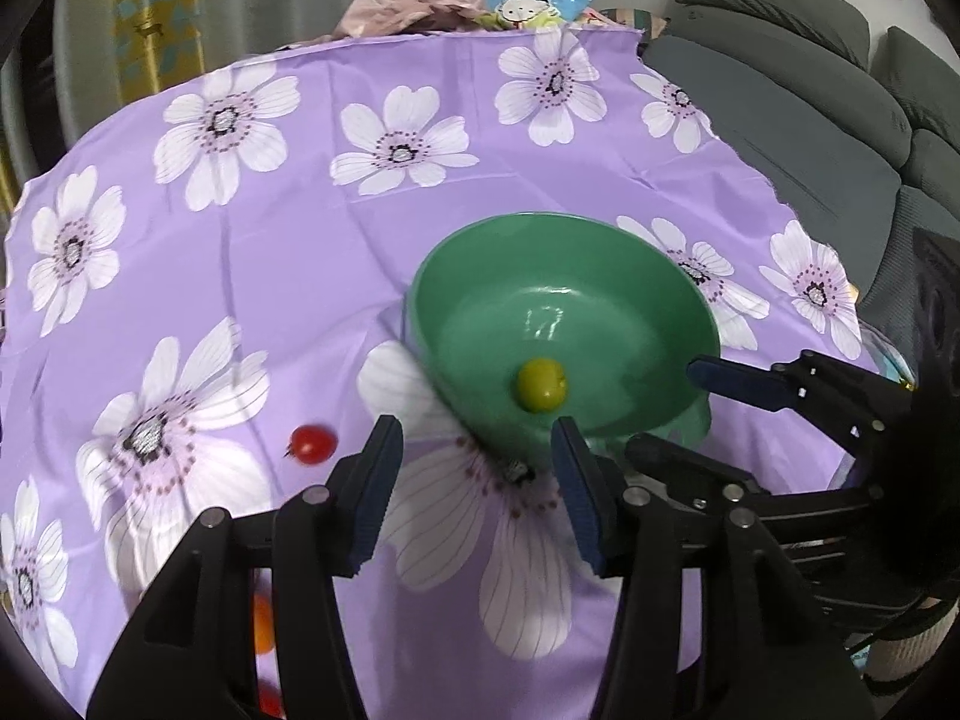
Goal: Organize fruits
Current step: 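Withdraw both grippers from the bowl back toward the fruit cluster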
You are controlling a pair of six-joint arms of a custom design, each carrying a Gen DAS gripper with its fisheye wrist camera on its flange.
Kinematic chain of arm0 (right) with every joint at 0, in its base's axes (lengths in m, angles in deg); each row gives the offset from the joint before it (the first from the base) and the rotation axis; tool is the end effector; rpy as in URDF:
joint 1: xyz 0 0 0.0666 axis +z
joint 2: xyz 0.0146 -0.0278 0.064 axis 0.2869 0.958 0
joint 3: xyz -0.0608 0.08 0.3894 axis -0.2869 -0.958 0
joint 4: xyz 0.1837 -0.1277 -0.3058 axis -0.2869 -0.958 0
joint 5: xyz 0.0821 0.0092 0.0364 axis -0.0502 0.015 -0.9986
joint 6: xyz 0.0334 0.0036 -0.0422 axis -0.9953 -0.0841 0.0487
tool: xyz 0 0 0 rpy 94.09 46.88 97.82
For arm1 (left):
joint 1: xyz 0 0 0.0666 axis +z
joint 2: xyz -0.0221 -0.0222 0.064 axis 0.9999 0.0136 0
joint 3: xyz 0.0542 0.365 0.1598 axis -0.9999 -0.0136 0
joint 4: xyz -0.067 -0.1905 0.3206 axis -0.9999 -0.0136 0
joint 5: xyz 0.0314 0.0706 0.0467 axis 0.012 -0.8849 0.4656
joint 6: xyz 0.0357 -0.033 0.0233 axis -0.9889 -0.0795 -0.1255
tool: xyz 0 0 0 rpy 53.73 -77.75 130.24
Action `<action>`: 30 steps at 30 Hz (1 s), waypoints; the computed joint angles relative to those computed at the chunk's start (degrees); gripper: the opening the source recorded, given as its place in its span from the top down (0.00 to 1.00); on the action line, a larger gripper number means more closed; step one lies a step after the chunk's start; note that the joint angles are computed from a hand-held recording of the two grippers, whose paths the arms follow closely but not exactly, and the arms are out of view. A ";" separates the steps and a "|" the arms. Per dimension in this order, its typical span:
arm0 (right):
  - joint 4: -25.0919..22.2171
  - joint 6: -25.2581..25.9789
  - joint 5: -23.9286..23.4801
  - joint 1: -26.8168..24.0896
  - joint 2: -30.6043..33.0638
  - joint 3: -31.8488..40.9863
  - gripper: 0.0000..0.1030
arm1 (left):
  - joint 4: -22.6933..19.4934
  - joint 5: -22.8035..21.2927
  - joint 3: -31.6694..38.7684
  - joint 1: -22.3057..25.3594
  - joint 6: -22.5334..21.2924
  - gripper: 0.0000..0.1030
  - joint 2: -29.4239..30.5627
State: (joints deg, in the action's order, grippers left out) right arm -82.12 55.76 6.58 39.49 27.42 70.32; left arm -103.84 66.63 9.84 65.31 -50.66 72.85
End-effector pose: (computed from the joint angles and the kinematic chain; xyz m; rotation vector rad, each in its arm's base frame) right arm 0.5251 0.2303 0.3614 -0.8504 2.1446 0.3802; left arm 0.4696 -0.1985 0.4203 -0.0640 2.3878 -0.0476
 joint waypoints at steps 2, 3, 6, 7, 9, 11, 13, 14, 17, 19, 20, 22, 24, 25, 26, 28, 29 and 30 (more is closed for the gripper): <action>-0.14 -0.02 -0.14 0.40 -0.68 -0.52 0.43 | -0.06 -0.54 -1.06 -0.19 0.54 0.46 -1.06; -0.22 0.14 -0.36 0.63 -1.11 -0.84 0.43 | 0.01 -0.75 -1.82 -0.19 1.00 0.45 -1.75; -0.36 0.60 -0.68 1.26 -2.06 -1.74 0.43 | 0.12 -0.26 -4.35 0.11 2.83 0.43 -3.99; -0.52 0.77 -0.79 1.54 -2.31 -2.01 0.43 | 0.02 -0.39 -5.21 0.20 3.42 0.43 -4.77; -0.89 0.94 -1.28 1.94 -2.70 -2.50 0.43 | -0.43 -1.00 -7.06 0.47 4.69 0.43 -6.47; -1.61 1.00 -2.00 2.45 -2.83 -2.69 0.43 | -0.87 -1.41 -9.40 1.14 6.66 0.43 -8.63; -2.20 1.12 -2.52 2.98 -2.85 -2.84 0.43 | -1.28 -1.49 -11.62 2.10 8.44 0.43 -10.70; -2.59 1.25 -2.97 3.25 -2.73 -2.80 0.43 | -1.56 -1.54 -12.89 2.57 9.52 0.43 -11.95; -3.62 1.46 -3.74 4.20 -2.55 -2.82 0.43 | -2.41 -2.24 -16.18 3.72 11.93 0.44 -15.26; -4.39 1.97 -4.68 4.84 -2.31 -2.77 0.43 | -3.10 -2.52 -18.84 4.69 13.45 0.44 -18.00; -4.86 2.39 -5.18 5.17 -2.19 -2.73 0.43 | -3.47 -2.59 -19.93 4.99 14.21 0.44 -19.15; -5.51 3.05 -5.72 5.77 -2.02 -2.74 0.43 | -4.55 -2.38 -22.39 6.09 15.75 0.44 -21.78; -6.05 3.48 -6.15 6.37 -1.81 -2.80 0.43 | -5.68 -1.89 -24.38 6.99 17.22 0.45 -23.94; -6.41 3.64 -6.48 6.65 -1.65 -2.73 0.43 | -5.98 -1.45 -25.09 7.39 17.72 0.45 -24.76; -6.75 3.69 -6.87 6.90 -1.52 -2.71 0.43 | -6.17 -0.91 -25.80 7.78 18.11 0.45 -25.60; -7.87 4.03 -7.96 7.54 -1.07 -2.39 0.43 | -6.70 0.21 -27.29 8.12 19.17 0.45 -27.36; -8.47 4.41 -8.56 7.90 -0.87 -2.37 0.43 | -6.70 0.83 -27.87 8.23 19.40 0.45 -28.01; -8.93 4.66 -8.93 8.30 -0.66 -2.29 0.43 | -6.66 1.86 -28.62 8.15 19.55 0.45 -28.84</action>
State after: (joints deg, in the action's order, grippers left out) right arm -91.05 60.42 -2.35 47.79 26.76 68.04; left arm -110.50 68.50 -18.78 73.46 -31.11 44.00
